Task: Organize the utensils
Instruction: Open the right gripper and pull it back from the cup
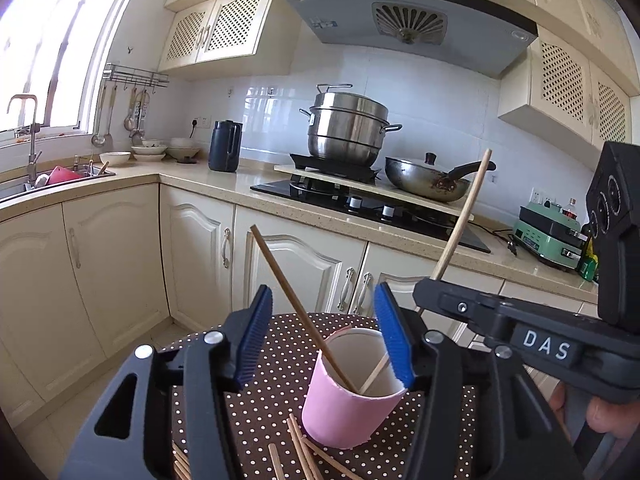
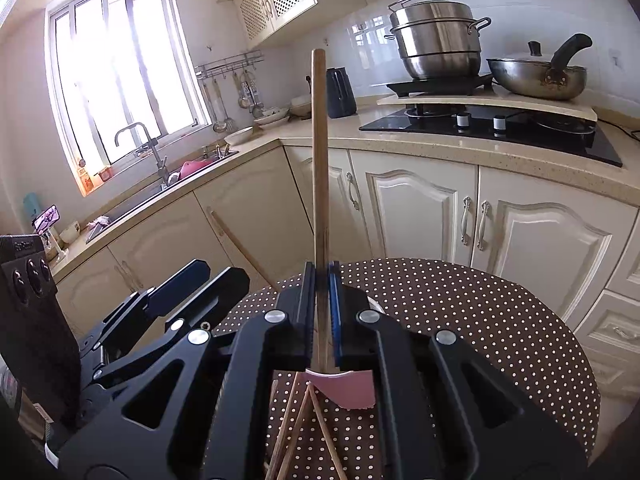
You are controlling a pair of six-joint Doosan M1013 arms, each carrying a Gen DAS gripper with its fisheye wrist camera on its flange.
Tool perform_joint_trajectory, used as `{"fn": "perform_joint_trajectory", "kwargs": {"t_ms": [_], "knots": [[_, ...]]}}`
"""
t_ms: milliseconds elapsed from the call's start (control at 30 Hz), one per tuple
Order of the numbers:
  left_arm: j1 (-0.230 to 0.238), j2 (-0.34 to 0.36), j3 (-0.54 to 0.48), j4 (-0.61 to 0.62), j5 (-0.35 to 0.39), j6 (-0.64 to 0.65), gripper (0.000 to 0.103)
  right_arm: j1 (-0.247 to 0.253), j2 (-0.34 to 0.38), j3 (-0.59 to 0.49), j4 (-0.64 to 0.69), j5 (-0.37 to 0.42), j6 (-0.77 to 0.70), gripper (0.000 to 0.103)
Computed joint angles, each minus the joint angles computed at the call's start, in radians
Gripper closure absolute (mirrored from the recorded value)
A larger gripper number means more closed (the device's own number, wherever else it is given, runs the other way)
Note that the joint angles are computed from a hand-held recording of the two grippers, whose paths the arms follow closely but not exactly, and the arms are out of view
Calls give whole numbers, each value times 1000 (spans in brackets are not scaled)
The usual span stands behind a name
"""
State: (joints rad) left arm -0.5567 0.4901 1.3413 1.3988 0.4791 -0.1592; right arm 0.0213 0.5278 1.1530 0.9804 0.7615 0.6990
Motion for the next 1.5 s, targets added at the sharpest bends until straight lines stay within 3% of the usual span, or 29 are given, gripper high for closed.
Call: {"fn": "perform_joint_trajectory", "kwargs": {"t_ms": [67,133,200,933,1100,1300,1500], "knots": [[-3,-6,6,-1,20,2,48,1,-2,1,-4,-4,5,85],[-9,-13,17,33,52,-33,48,2,-9,13,-5,-27,8,63],[-9,-21,25,27,63,-46,47,-1,-16,24,20,-40,-5,54],[-59,-126,136,-28,174,-2,41,-26,-135,173,115,-77,-141,47],[-68,-140,156,-118,181,71,41,-31,-154,206,88,-61,-147,47],[-67,-154,182,-232,133,173,41,-40,-153,228,7,-22,-87,47],[-43,-137,169,-493,108,371,41,-43,-140,234,-91,21,-19,47]]}}
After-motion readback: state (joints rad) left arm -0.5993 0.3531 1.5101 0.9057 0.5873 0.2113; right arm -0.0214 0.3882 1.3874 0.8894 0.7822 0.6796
